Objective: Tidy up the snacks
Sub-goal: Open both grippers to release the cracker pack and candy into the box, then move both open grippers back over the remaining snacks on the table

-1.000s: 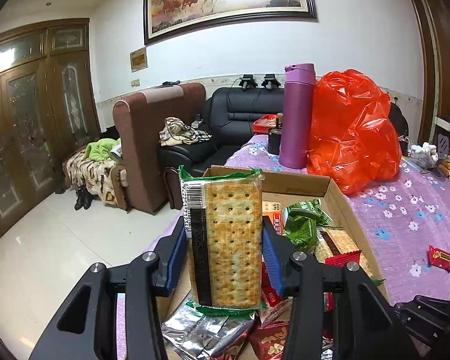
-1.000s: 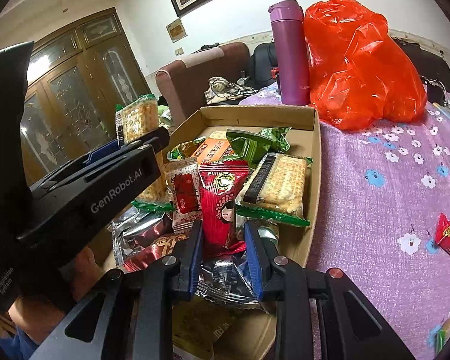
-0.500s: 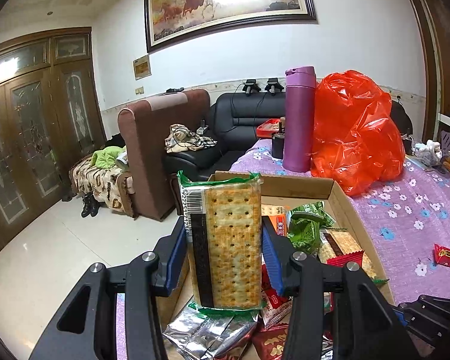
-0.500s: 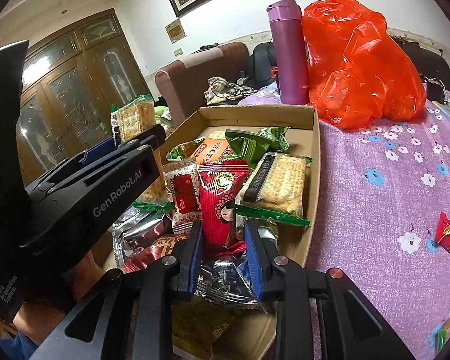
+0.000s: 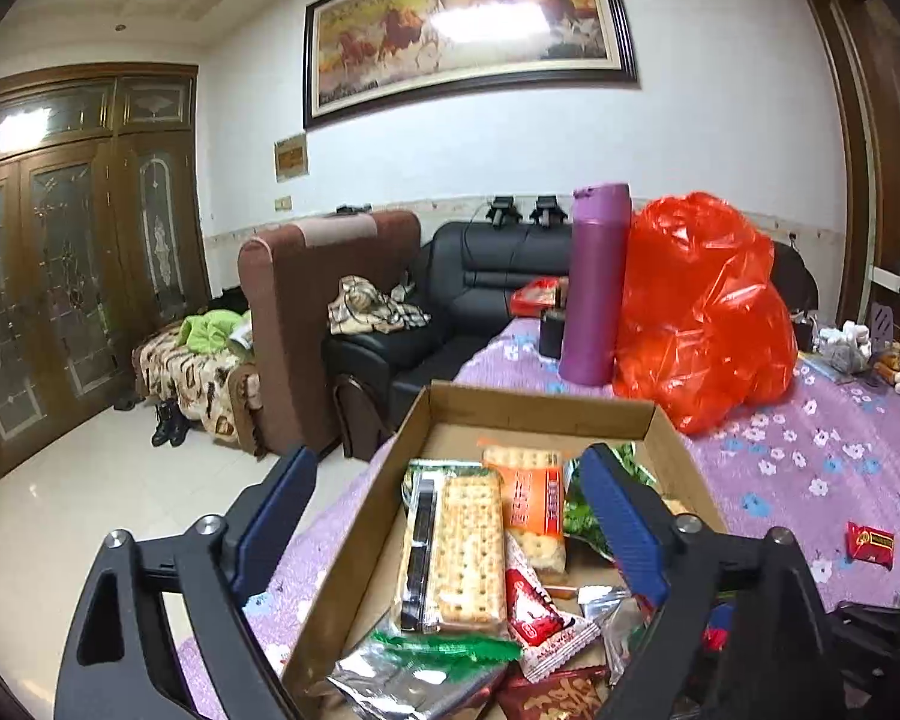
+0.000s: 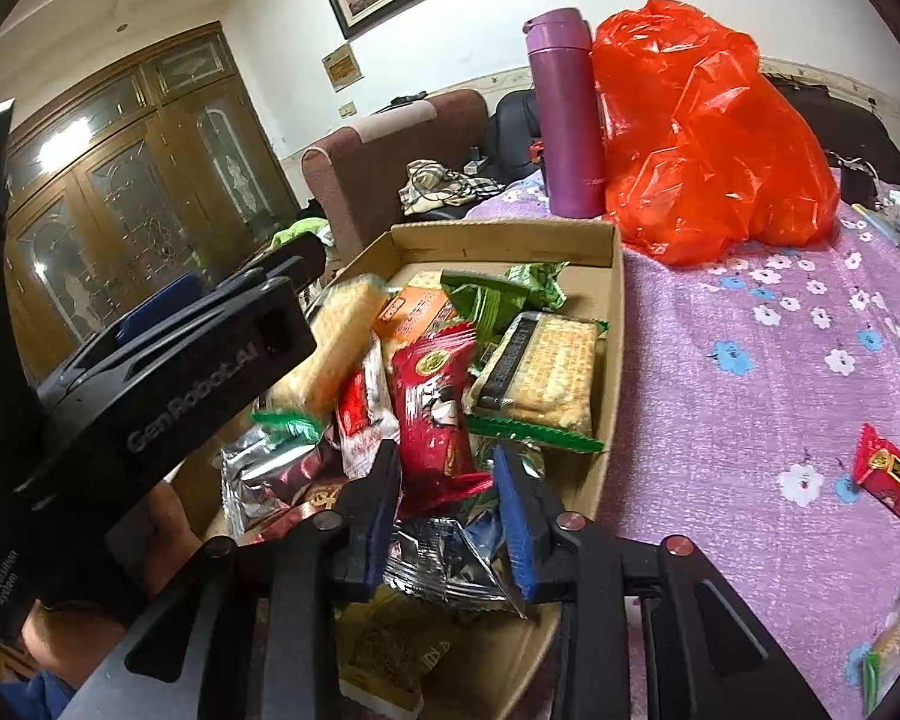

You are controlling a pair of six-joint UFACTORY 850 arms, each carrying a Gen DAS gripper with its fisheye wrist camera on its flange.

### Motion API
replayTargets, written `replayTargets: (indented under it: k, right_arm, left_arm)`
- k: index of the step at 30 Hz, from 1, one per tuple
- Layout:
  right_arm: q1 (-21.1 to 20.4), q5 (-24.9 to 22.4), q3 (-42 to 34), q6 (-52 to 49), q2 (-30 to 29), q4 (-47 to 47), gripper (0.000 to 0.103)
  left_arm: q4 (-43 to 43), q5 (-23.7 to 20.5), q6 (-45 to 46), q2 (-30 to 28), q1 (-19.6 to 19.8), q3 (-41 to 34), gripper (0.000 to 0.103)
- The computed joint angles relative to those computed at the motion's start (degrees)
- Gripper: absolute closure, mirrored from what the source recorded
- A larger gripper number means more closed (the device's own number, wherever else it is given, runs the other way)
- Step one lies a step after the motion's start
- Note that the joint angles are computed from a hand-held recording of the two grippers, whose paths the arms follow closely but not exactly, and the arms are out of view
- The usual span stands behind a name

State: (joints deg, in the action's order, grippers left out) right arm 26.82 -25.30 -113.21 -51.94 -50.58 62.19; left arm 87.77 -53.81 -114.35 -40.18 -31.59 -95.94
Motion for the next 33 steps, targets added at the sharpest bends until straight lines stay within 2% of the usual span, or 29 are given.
replayTargets:
  k: [5, 7, 9, 13, 16, 19, 21, 24, 25, 27, 29, 32, 33]
  right_arm:
    - [-1.33, -0.72, 3.83, -4.01, 3.49, 3.82, 0.061]
    - [-2.43, -0.19, 7.43, -9.47, 6.22, 8.28, 0.060]
    - [-3.88, 0.09, 10.75, -13.09, 8.64, 11.92, 0.055]
    - [-7.76, -0.39, 15.34, -10.57, 11.61, 13.31, 0.049]
    - [-10.79, 1.58, 18.25, -2.63, 13.07, 9.48, 0.050]
    - [-14.07, -1.17, 20.73, -1.42, 13.33, 13.18, 0.050]
    - [-14.97, -3.03, 20.37, 2.30, 12.61, 10.00, 0.050]
    - [-14.67, -2.69, 20.84, 4.60, 12.66, 5.78, 0.048]
    - [-14.15, -2.03, 20.61, 5.27, 12.58, 3.50, 0.047]
    - [-12.74, 0.32, 19.90, 9.02, 12.40, -3.42, 0.036]
    - [-11.32, 2.95, 19.18, 13.33, 12.13, -10.41, 0.036]
    - [-10.62, 0.69, 15.86, 22.04, 9.91, -20.93, 0.035]
    - [-10.50, 1.23, 15.96, 22.55, 10.03, -22.01, 0.035]
  left_arm:
    - [1.11, 0.41, -0.19, 0.50, -0.30, 0.49, 0.013]
    - [1.67, 0.51, -0.10, 1.21, -0.64, 1.11, 0.013]
    - [2.50, 0.94, -0.17, 2.03, -1.29, 1.83, 0.012]
    - [2.29, 3.73, 3.16, 2.77, -2.71, 1.45, 0.011]
    - [1.20, 7.46, 7.67, 2.56, -3.82, -0.31, 0.011]
    - [-2.88, 15.30, 13.73, 1.60, -4.20, -3.44, 0.011]
    - [-10.85, 21.45, 21.83, -0.08, -3.99, -7.09, 0.011]
    - [-21.44, 24.24, 31.46, -2.96, -3.98, -12.00, 0.011]
    - [-24.00, 24.69, 33.43, -3.57, -4.00, -12.97, 0.011]
    - [-28.06, 24.67, 36.56, -4.64, -4.07, -14.64, 0.011]
    - [-29.42, 23.09, 37.64, -5.55, -4.21, -15.99, 0.011]
    - [-31.48, 21.91, 39.49, -6.11, -4.21, -17.12, 0.011]
    - [-32.67, 21.77, 40.70, -6.54, -4.10, -17.93, 0.011]
